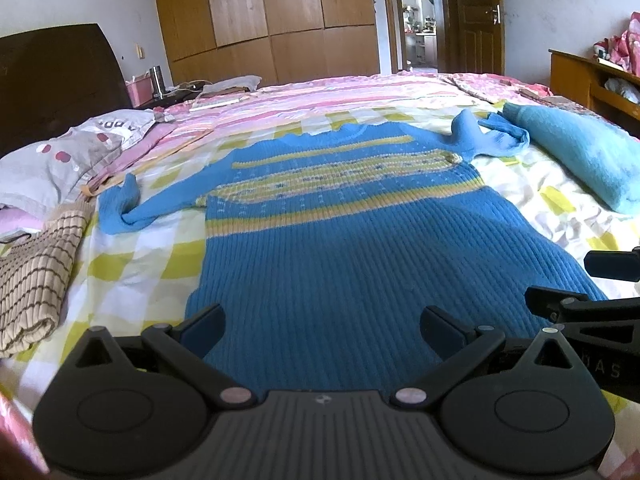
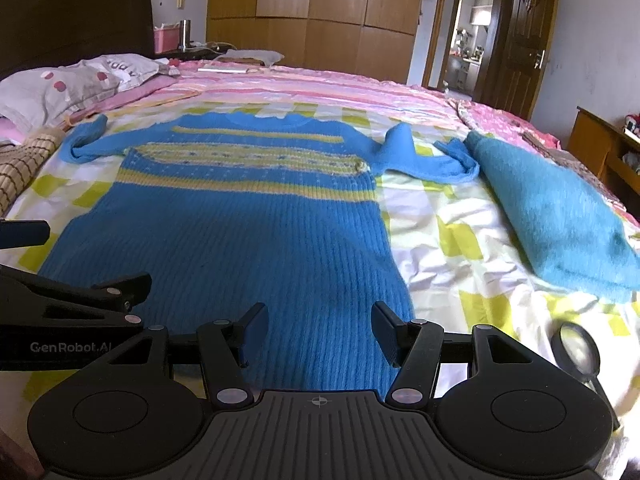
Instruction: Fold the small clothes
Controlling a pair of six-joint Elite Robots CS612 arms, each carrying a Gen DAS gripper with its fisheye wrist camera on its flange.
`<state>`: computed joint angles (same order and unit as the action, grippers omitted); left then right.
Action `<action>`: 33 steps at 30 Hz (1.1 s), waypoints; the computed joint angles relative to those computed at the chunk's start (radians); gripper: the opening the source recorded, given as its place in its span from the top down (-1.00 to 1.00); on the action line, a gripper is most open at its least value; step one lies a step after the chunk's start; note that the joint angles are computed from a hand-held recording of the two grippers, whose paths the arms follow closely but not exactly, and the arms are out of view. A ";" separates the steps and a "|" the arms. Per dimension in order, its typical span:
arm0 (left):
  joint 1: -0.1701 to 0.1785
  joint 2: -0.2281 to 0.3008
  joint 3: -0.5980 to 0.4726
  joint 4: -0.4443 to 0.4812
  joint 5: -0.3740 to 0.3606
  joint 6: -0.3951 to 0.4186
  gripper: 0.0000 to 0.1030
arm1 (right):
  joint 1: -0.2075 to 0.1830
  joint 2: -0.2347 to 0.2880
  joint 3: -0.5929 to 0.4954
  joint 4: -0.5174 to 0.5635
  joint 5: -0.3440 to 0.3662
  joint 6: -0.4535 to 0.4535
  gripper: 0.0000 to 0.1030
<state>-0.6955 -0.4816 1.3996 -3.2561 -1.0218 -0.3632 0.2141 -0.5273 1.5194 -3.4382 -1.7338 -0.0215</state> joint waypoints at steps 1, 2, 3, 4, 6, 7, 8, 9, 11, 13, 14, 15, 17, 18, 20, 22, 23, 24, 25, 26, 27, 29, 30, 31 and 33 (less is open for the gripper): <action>0.000 0.002 -0.006 0.001 0.003 0.003 -1.00 | -0.001 0.002 -0.004 -0.002 0.000 -0.002 -0.11; 0.001 0.004 -0.013 0.002 0.005 0.007 -1.00 | -0.003 0.004 -0.010 -0.003 0.000 -0.002 -0.11; 0.002 0.007 -0.022 0.003 0.007 0.011 -1.00 | -0.005 0.006 -0.016 -0.005 0.000 -0.002 -0.11; 0.003 0.010 -0.031 0.005 0.009 0.015 -1.00 | -0.007 0.008 -0.023 -0.005 0.001 -0.001 -0.11; 0.004 0.018 -0.053 0.011 0.015 0.028 -1.00 | -0.011 0.014 -0.038 -0.004 0.003 0.001 -0.11; 0.005 0.022 -0.064 0.016 0.018 0.033 -1.00 | -0.013 0.018 -0.046 -0.003 0.005 0.001 -0.11; 0.006 0.027 -0.078 0.023 0.021 0.038 -1.00 | -0.016 0.021 -0.055 -0.001 0.006 0.002 -0.11; 0.007 0.032 -0.091 0.030 0.023 0.042 -1.00 | -0.018 0.026 -0.066 -0.001 0.006 0.003 -0.11; 0.009 0.042 -0.119 0.044 0.026 0.056 -1.00 | -0.023 0.035 -0.087 -0.004 0.005 0.006 -0.11; 0.011 0.055 -0.150 0.058 0.025 0.072 -1.00 | -0.027 0.043 -0.107 -0.003 0.004 0.010 -0.12; 0.011 0.062 -0.169 0.067 0.032 0.078 -1.00 | -0.030 0.049 -0.120 -0.002 0.002 0.008 -0.12; 0.012 0.069 -0.186 0.074 0.036 0.080 -1.00 | -0.033 0.054 -0.131 -0.001 0.004 0.008 -0.12; 0.016 0.081 -0.216 0.089 0.036 0.080 -1.00 | -0.040 0.063 -0.152 0.005 0.010 0.021 -0.14; 0.017 0.088 -0.234 0.099 0.035 0.081 -1.00 | -0.043 0.068 -0.164 0.010 0.010 0.025 -0.14; 0.020 0.104 -0.270 0.117 0.041 0.089 -1.00 | -0.047 0.079 -0.187 0.015 0.005 0.027 -0.15; 0.023 0.118 -0.304 0.135 0.045 0.088 -1.00 | -0.051 0.089 -0.205 0.019 0.002 0.029 -0.15; 0.025 0.125 -0.318 0.144 0.045 0.085 -1.00 | -0.054 0.094 -0.216 0.024 0.002 0.030 -0.15; 0.027 0.132 -0.334 0.155 0.043 0.082 -1.00 | -0.056 0.099 -0.226 0.030 0.000 0.031 -0.15; 0.028 0.137 -0.346 0.163 0.042 0.079 -1.00 | -0.059 0.105 -0.235 0.037 -0.002 0.032 -0.15; 0.030 0.144 -0.361 0.174 0.038 0.077 -1.00 | -0.062 0.111 -0.246 0.046 -0.002 0.033 -0.15; 0.031 0.150 -0.376 0.182 0.037 0.079 -1.00 | -0.066 0.115 -0.256 0.057 -0.001 0.035 -0.15; 0.034 0.163 -0.405 0.198 0.032 0.085 -1.00 | -0.072 0.126 -0.277 0.073 -0.002 0.035 -0.15; 0.034 0.172 -0.423 0.207 0.030 0.088 -1.00 | -0.074 0.132 -0.288 0.077 -0.006 0.035 -0.15; 0.035 0.180 -0.440 0.217 0.028 0.091 -1.00 | -0.077 0.137 -0.298 0.081 -0.009 0.036 -0.15; 0.036 0.196 -0.474 0.236 0.022 0.097 -1.00 | -0.082 0.146 -0.315 0.089 -0.011 0.042 -0.15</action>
